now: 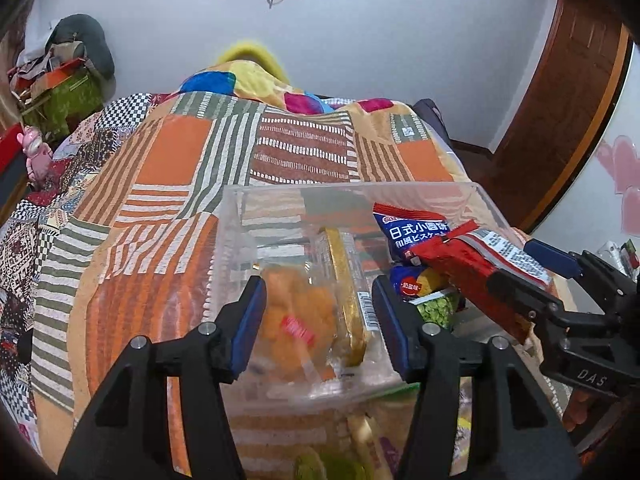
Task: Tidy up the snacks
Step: 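Place the puffs bag and red-white packet into the clear box, opening both tools, then grasp the yellow chip bag with left tool while right tool grasps wrapped bread loaf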
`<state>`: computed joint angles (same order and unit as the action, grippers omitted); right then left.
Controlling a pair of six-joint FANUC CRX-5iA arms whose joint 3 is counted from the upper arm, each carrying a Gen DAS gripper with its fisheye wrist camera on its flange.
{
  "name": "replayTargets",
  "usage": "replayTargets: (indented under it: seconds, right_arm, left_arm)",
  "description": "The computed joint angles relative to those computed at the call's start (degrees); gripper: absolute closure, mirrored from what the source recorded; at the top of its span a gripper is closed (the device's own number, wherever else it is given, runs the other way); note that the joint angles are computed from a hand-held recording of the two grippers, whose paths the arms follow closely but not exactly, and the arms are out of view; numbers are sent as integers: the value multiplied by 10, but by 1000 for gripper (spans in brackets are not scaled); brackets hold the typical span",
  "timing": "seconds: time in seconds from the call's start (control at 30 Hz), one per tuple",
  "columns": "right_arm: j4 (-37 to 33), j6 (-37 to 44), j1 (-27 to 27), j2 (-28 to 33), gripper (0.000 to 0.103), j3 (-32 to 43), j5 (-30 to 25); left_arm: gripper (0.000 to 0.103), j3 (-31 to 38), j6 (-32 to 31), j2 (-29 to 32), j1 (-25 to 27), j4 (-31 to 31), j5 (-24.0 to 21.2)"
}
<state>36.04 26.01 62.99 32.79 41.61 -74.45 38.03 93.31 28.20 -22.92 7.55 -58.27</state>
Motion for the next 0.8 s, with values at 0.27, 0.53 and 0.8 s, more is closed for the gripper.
replayTargets:
  seconds: [0.27,0.53,0.8]
  right_arm:
    - [19,-21,17,-32,31,-36,0]
    - [11,-46,33,-59,30,-81,4]
    - [-28,-52,34,-46,30,-81,-5]
  left_arm:
    - [41,-45,-33,-55,4,2,4]
    - [35,-133,-60,-121,16,-9,7]
    - [35,-220,-59,-160,40,-2,0]
